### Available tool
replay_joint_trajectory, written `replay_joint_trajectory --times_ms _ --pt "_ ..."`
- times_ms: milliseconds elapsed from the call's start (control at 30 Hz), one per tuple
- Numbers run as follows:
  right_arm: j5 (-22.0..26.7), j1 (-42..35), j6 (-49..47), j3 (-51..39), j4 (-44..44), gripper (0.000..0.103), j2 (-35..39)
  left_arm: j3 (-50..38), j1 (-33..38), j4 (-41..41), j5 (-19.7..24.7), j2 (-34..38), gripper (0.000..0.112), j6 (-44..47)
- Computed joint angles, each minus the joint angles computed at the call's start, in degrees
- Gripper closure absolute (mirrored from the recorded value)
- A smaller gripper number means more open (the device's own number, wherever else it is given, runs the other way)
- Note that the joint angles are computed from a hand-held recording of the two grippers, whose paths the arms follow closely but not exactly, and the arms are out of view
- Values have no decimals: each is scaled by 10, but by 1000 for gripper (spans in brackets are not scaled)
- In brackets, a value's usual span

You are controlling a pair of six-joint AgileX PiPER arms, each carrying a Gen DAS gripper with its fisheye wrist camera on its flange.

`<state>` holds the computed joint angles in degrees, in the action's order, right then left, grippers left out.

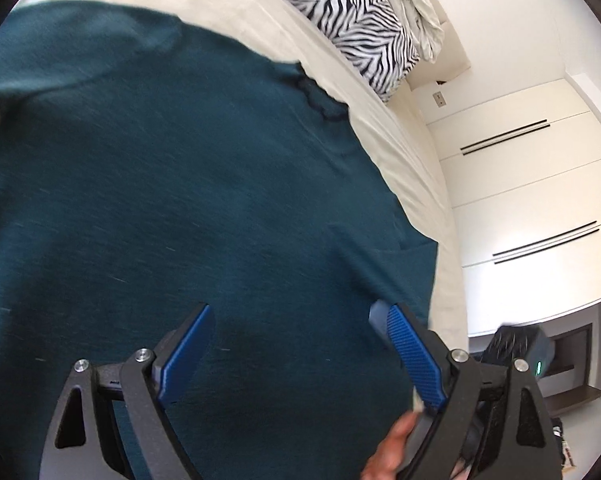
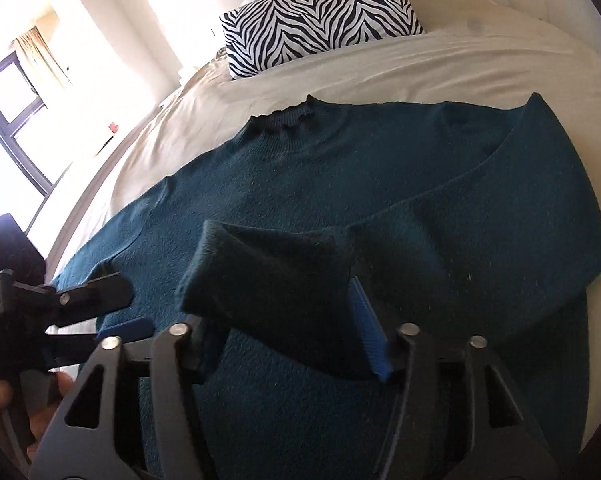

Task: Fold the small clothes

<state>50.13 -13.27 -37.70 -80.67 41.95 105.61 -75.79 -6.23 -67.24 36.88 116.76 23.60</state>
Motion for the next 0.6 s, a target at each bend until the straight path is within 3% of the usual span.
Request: replay_joint_trajectory --times_ms 67,167,367,433,500,567,600 --pt "2 -8 -9 31 19 41 -24 -19 -9 -7 11 18 21 -6" --pt "50 -65 -26 64 82 41 -29 -60 -21 -7 30 53 21 -31" --pt "113 -171 -66 98 163 41 3 -132 -43 18 45 101 25 -90" --pt "134 -190 -66 90 183 41 20 -154 -49 49 47 110 41 -122" --pt "142 -200 -65 86 185 41 23 -186 -53 87 58 122 78 -157" --pt "148 -209 -66 85 182 41 25 -211 -55 119 72 128 102 -180" --pt "155 -215 -64 84 179 41 25 -209 -53 123 69 124 103 -175"
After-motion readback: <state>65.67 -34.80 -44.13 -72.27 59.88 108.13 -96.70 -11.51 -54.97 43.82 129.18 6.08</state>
